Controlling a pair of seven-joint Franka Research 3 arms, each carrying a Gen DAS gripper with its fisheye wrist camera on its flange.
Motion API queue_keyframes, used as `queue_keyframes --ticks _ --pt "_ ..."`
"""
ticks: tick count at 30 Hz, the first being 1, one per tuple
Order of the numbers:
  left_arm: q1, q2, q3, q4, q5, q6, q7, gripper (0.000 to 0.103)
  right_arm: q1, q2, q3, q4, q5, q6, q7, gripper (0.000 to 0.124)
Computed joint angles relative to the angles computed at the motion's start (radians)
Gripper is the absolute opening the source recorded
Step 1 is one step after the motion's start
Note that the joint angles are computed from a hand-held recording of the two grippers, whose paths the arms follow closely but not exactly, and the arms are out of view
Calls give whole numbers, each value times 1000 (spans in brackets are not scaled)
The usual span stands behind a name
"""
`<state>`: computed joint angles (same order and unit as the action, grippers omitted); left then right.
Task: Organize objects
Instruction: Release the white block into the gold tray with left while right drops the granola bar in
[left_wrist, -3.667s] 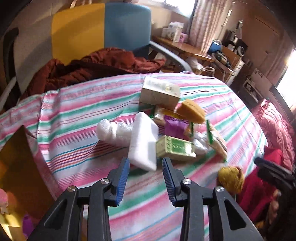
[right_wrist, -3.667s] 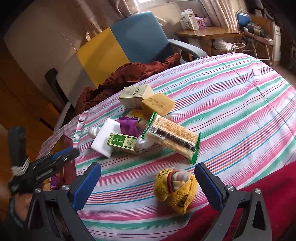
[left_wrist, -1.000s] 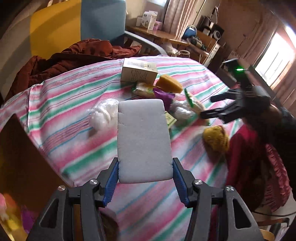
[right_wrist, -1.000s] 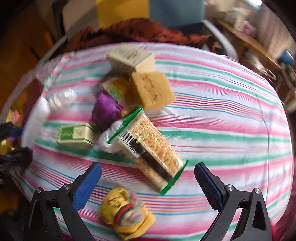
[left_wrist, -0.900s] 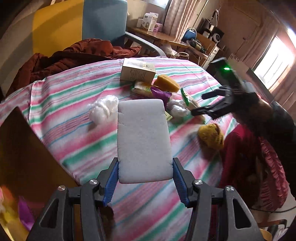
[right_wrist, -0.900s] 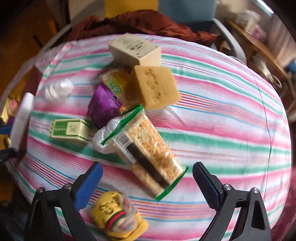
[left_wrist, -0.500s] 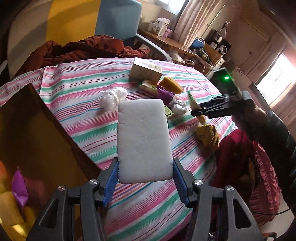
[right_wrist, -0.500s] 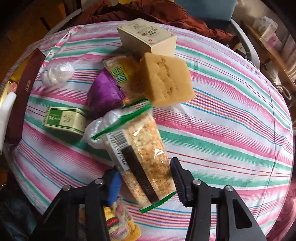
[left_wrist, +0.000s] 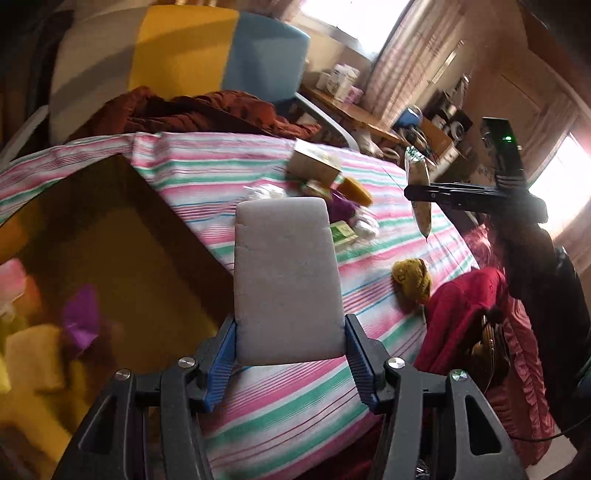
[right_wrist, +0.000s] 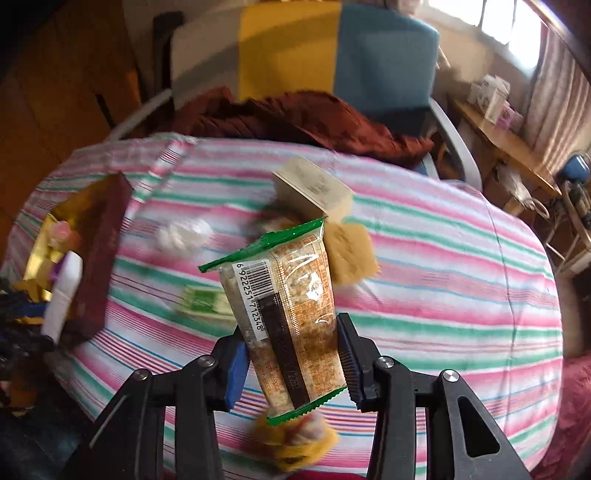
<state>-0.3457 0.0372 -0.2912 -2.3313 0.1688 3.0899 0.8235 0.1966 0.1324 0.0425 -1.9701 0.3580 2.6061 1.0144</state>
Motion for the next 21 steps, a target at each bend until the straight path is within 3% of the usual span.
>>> queue_keyframes --ticks 4,10,21 --pt "36 -94 16 -93 187 12 -222 56 31 -17 56 -4 144 3 -93 44" --pt "160 -241 -53 -235 320 14 -426 56 122 57 108 64 208 2 -98 44" --pt "152 -347 -36 -402 255 46 -442 57 309 258 94 288 -81 -5 175 44"
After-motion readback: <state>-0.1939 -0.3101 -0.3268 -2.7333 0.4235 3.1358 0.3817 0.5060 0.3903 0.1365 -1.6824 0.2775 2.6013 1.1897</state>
